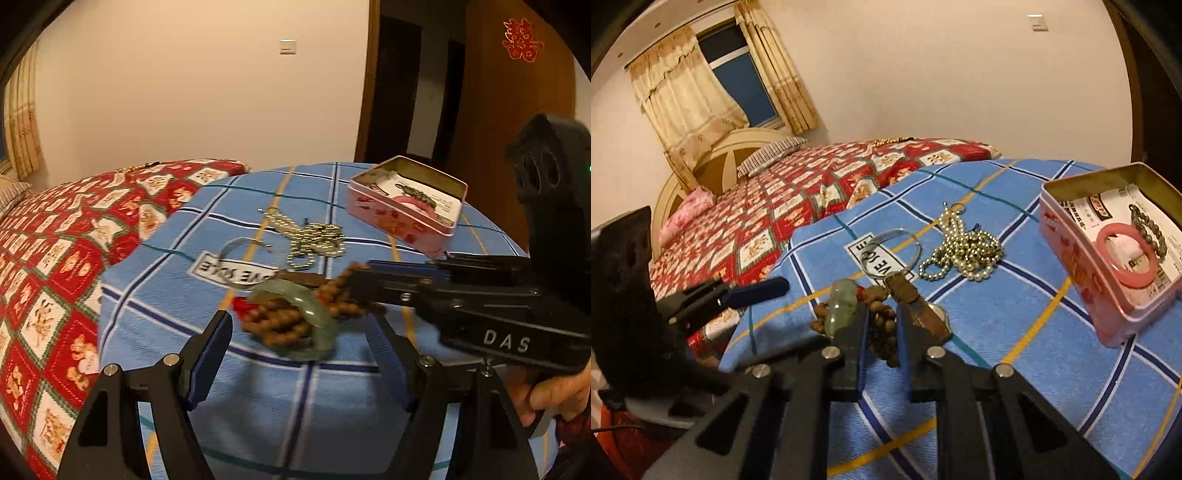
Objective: Organize jewelry
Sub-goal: 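Grasp the green jade pendant with the left tool while the right tool grasps the wooden bead string, then drop the jade pendant into the tin with the left tool while the right tool drops the wooden beads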
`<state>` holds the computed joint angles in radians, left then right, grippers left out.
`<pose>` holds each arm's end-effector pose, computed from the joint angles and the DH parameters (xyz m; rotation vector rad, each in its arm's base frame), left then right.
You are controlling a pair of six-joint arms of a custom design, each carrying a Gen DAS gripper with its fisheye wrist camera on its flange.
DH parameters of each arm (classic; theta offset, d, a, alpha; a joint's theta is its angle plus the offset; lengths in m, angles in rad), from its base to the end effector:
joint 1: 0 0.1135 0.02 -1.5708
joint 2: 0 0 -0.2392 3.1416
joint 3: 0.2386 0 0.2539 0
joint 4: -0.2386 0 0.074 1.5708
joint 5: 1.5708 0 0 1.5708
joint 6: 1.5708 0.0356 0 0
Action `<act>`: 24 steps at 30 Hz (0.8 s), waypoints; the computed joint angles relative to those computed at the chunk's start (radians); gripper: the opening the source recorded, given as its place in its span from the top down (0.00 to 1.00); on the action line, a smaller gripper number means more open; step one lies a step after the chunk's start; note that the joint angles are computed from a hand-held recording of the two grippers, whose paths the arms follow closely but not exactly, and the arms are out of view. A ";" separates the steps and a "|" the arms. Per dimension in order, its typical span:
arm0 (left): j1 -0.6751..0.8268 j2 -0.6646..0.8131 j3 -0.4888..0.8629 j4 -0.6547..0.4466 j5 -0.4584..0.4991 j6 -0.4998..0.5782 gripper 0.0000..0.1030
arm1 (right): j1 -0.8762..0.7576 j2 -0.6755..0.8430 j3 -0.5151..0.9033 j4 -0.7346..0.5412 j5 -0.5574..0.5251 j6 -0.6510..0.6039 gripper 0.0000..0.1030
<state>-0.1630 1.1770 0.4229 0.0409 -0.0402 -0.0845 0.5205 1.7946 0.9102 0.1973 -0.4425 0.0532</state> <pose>0.2291 -0.0362 0.1375 0.0687 2.2837 -0.0833 0.3030 0.1912 0.1266 -0.7676 2.1724 0.8009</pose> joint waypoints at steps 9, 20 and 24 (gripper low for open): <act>-0.002 0.156 0.098 -0.033 -0.102 -0.085 0.58 | -0.039 -0.075 -0.086 0.120 -0.071 0.054 0.84; 0.073 0.096 0.050 -0.002 -0.032 -0.126 0.83 | -0.177 -0.078 -0.115 0.237 -0.102 0.197 0.84; 0.060 -0.012 -0.003 0.039 -0.047 -0.112 0.83 | -0.201 -0.094 -0.125 0.245 -0.100 0.202 0.84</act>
